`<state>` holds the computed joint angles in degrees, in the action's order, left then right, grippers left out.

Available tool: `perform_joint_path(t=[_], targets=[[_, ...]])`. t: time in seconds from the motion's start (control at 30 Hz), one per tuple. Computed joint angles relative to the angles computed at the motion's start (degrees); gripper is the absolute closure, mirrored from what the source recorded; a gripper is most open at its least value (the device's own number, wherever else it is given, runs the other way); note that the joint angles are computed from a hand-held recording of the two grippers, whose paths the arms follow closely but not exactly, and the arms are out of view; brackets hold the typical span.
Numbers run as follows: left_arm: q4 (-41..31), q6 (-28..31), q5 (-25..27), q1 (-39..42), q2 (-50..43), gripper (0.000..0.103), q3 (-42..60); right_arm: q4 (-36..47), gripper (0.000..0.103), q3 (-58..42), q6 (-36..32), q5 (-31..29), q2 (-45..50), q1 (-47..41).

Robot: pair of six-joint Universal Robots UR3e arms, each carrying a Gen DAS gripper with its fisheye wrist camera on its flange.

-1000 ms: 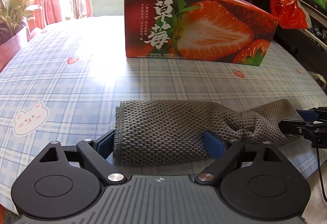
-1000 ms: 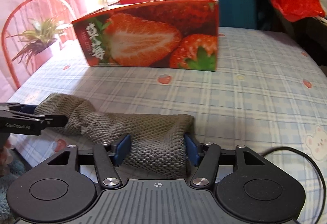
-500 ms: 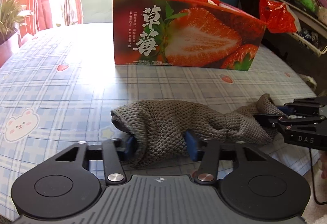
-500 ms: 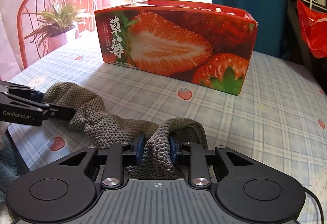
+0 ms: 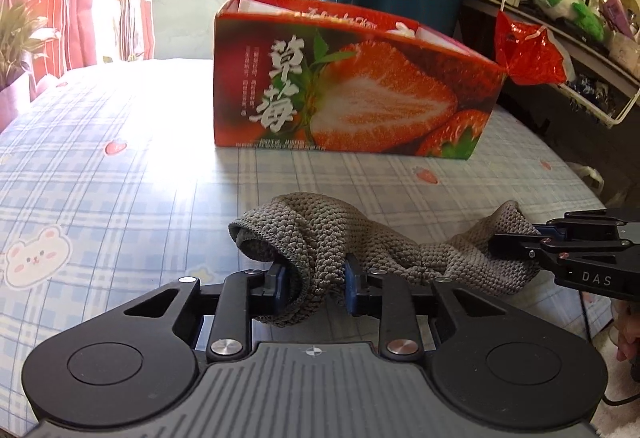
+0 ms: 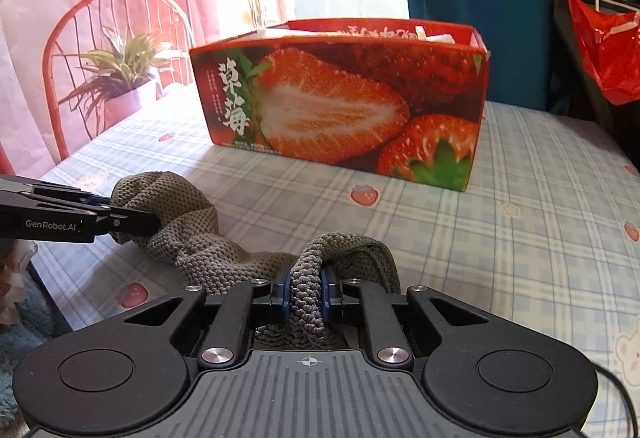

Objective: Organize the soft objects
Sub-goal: 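Carry the grey knit cloth with both grippers into the red box and release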

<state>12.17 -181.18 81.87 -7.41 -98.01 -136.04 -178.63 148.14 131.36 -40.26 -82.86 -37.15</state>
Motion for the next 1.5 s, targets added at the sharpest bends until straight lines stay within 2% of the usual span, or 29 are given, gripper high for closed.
perform_joint_path(t=[0.33,0.63,0.87,1.2,1.33,1.5], targets=[[-3.6,1.87,-1.49,0.11,3.27,0.074,6.25,7.98,0.091,-6.15,-2.27,4.21,-5.48,-0.72],[-8.93,2.41,-1.38,-0.36,2.66,0.074,18.54,12.36,0.091,-21.9,3.44,6.62,-3.32,1.63],[-15.22,3.92,0.76,-1.83,-2.96,0.074,33.3,12.23,0.091,-38.78,10.56,4.01,4.44,6.07],[-31.54,6.36,3.23,-2.72,-19.13,0.074,61.82,18.88,0.091,-67.53,19.4,-3.47,21.97,13.53],[-41.24,8.46,3.25,-2.68,-25.05,0.074,71.78,24.74,0.091,-75.78,20.7,-5.9,28.21,15.62],[-56.68,11.0,-0.44,-0.94,-33.39,0.074,86.67,32.94,0.091,-85.59,22.0,-9.14,35.71,18.19]])
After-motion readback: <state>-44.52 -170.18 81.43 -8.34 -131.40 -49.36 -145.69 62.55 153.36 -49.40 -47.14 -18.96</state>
